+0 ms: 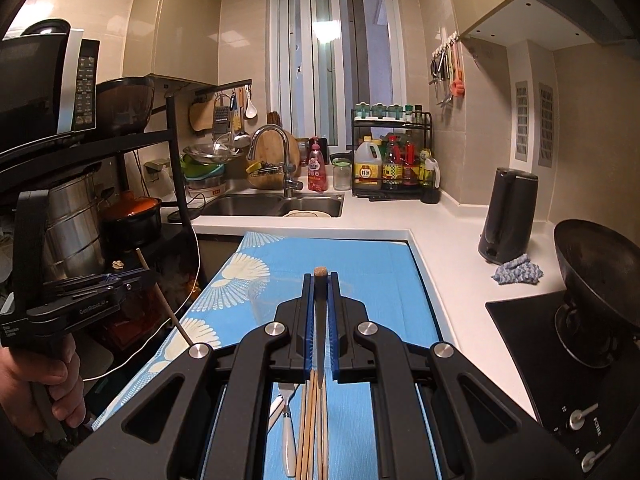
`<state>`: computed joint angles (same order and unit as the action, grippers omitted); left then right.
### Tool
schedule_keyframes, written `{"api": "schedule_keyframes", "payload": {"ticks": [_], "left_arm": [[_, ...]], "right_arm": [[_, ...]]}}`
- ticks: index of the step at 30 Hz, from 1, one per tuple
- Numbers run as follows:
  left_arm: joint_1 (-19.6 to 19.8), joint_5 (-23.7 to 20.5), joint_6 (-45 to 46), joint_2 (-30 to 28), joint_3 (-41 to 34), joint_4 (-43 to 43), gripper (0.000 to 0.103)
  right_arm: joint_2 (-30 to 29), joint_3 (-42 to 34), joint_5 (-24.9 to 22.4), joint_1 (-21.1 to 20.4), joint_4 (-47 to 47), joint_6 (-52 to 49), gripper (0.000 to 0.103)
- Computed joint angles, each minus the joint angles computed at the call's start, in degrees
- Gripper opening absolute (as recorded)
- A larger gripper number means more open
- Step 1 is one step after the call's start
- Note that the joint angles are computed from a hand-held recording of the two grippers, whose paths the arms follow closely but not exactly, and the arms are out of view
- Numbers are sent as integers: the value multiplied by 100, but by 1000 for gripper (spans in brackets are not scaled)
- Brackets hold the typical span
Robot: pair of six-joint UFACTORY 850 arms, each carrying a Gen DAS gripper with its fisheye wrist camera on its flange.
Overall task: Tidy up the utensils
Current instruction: 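Lift the left tool's chopstick over the container while the right tool carries its chopstick there, then lower the left tool's chopstick into the container and open while the right tool releases its chopstick inside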
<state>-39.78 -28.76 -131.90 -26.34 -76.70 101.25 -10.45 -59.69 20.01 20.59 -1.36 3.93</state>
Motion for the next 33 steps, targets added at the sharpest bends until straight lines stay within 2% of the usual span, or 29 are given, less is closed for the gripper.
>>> {"api": "schedule_keyframes", "payload": {"ticks": [9, 15, 22, 30, 33], "left_arm": [[150, 164, 277, -14, -184, -138, 6], [301, 208, 485, 16, -458, -148, 6], [420, 324, 116, -80, -1071, 462, 6], [457, 449, 25, -732, -2000, 853, 6], [529, 691, 197, -1112, -2342, 712, 6]], "right_arm": [[-62, -448, -332, -5, -340, 226, 6], [-71, -853, -391, -75, -1039, 972, 6], [-422, -1484, -416, -47, -981, 902, 6], [-1131, -2112, -562, -76, -389, 270, 6], [-1479, -2359, -755, -149, -1011, 941, 6]]}}
